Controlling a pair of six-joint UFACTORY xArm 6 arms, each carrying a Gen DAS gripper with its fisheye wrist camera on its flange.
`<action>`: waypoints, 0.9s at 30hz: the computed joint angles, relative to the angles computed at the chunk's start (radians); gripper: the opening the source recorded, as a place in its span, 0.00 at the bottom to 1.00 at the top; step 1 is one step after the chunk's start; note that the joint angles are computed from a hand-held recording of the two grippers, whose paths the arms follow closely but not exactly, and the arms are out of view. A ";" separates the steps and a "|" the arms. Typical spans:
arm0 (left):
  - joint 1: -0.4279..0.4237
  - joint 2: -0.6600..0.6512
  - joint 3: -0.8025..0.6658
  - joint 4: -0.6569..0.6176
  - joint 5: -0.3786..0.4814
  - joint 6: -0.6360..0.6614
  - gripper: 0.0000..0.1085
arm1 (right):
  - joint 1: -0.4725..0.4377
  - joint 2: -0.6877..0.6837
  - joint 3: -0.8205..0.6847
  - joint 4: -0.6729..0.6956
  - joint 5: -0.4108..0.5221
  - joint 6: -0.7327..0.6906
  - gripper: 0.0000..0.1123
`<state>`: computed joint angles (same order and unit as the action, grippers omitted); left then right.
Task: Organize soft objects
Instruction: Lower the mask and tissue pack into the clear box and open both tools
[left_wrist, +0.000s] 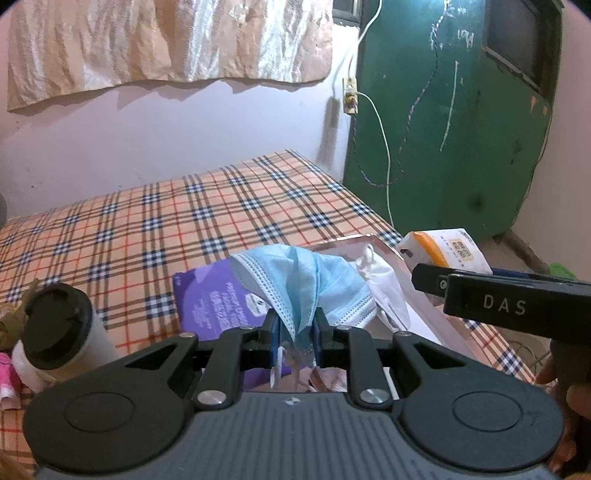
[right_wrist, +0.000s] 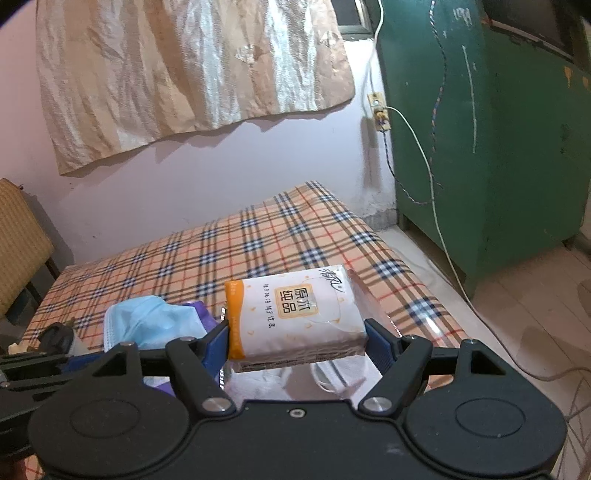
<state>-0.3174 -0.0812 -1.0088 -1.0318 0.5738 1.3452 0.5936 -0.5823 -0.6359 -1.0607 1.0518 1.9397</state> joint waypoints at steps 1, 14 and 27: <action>-0.003 0.001 0.002 0.005 0.001 -0.003 0.19 | -0.002 -0.006 0.008 0.005 -0.001 0.000 0.79; -0.041 -0.010 0.069 0.055 0.032 0.008 0.21 | -0.012 -0.073 0.092 0.076 0.001 -0.005 0.81; -0.006 -0.011 0.066 0.052 0.084 0.026 0.67 | -0.023 -0.070 0.145 0.017 -0.028 0.131 0.83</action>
